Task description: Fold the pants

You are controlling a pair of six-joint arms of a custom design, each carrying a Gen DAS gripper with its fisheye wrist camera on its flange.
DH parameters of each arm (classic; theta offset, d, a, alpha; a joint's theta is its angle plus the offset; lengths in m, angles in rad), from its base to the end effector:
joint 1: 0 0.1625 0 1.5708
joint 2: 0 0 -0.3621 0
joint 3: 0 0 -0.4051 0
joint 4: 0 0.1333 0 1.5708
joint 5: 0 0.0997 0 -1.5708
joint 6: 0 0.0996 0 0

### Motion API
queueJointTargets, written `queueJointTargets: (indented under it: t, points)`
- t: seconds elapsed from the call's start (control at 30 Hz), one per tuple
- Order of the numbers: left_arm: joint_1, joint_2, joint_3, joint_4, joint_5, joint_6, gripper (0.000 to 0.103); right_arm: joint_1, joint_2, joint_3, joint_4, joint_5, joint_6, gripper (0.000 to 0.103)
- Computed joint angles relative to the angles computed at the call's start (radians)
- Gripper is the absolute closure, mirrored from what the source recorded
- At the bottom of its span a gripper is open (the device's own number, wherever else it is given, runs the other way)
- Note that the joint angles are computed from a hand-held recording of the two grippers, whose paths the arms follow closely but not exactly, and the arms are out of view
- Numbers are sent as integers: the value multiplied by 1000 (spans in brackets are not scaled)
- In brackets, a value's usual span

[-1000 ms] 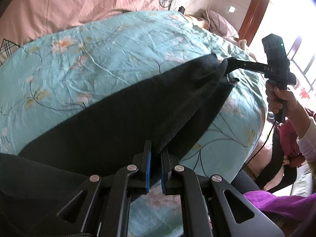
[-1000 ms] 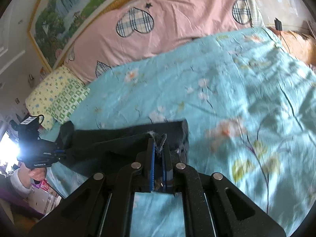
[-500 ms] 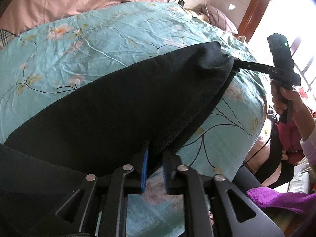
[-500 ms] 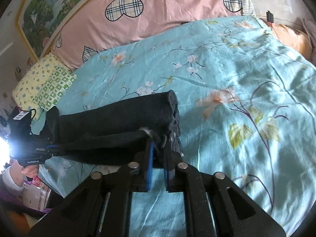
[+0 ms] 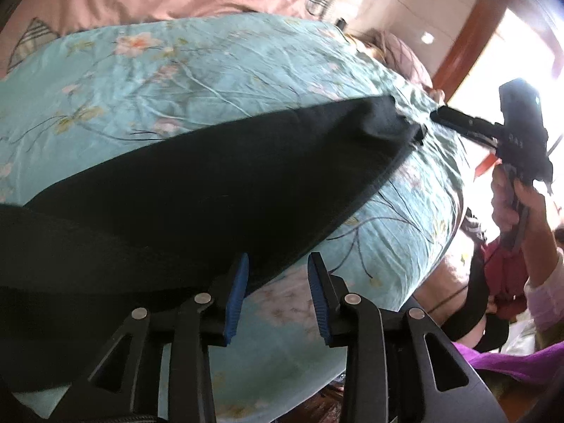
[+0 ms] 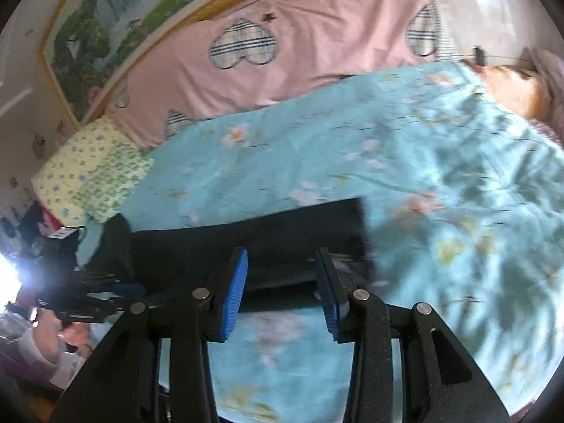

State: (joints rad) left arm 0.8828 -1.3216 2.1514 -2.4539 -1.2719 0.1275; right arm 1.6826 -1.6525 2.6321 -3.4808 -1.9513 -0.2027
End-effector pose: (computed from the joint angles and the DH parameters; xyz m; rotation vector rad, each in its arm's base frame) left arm -0.1712 -0.4643 0.1248 1.1247 2.6326 -0.1926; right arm 0.1325 -0.3172 0.2117 0.1509 -2.4749 1.2159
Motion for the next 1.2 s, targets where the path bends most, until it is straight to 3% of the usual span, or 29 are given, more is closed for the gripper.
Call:
queueJointTargets:
  t: [0.27, 0.47, 0.63, 0.9, 1.2]
  points:
    - [56, -87, -5, -5, 64, -51, 64, 63, 281, -135, -19, 83, 19, 61]
    - [120, -141, -44, 5, 103, -65, 64, 93, 422, -227, 17, 131, 35, 61]
    - [168, -159, -103, 28, 147, -77, 64, 100, 491, -289, 57, 194, 51, 61]
    - [236, -157, -223, 64, 190, -74, 59, 123, 594, -402, 158, 226, 42, 62]
    - [297, -64, -384, 118, 248, -34, 49, 136, 697, -535, 285, 263, 15, 61]
